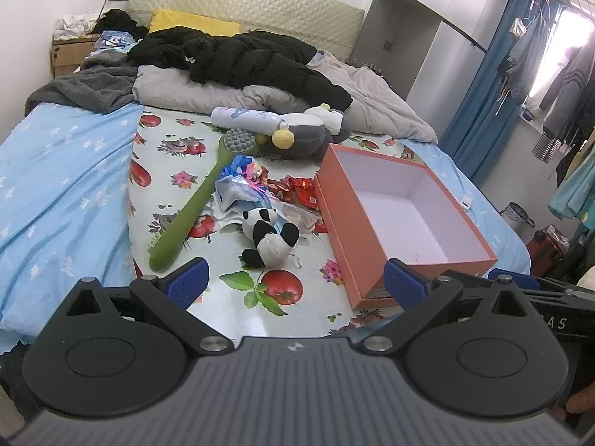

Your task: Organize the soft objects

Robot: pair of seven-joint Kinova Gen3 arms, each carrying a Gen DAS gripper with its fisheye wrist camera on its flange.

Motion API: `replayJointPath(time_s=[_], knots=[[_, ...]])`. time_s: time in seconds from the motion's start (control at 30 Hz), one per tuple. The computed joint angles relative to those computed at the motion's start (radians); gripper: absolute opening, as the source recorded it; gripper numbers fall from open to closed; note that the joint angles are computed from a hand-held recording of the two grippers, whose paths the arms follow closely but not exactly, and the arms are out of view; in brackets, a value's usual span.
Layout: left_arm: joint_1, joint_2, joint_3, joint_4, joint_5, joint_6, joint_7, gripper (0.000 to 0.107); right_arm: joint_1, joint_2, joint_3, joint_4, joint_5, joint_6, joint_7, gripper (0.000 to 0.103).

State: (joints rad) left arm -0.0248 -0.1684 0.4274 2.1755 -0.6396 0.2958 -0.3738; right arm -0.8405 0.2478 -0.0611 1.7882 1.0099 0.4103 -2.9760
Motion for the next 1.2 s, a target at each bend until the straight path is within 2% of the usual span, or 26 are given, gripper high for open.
replayJointPath(time_s=[0.43, 0.8, 1.2], knots=[[0.019, -0.004, -0.022, -0.009, 0.03, 0.02, -0.04, 0.102, 0.002, 0.003, -0.003, 0.006, 0.016, 0.002, -0.013, 0.103], [0.003, -0.016, -0.018, 0.0, 0.043, 0.015, -0.054, 0.102, -0.001, 0.006, -0.002, 0.004, 0.021, 0.005, -0.016, 0.103], [0.003, -0.004, 0.007, -0.01, -0.002, 0.038, -0.007, 0.102, -0.006, 0.019, 0.002, -0.008, 0.011, 0.008, -0.008, 0.103]])
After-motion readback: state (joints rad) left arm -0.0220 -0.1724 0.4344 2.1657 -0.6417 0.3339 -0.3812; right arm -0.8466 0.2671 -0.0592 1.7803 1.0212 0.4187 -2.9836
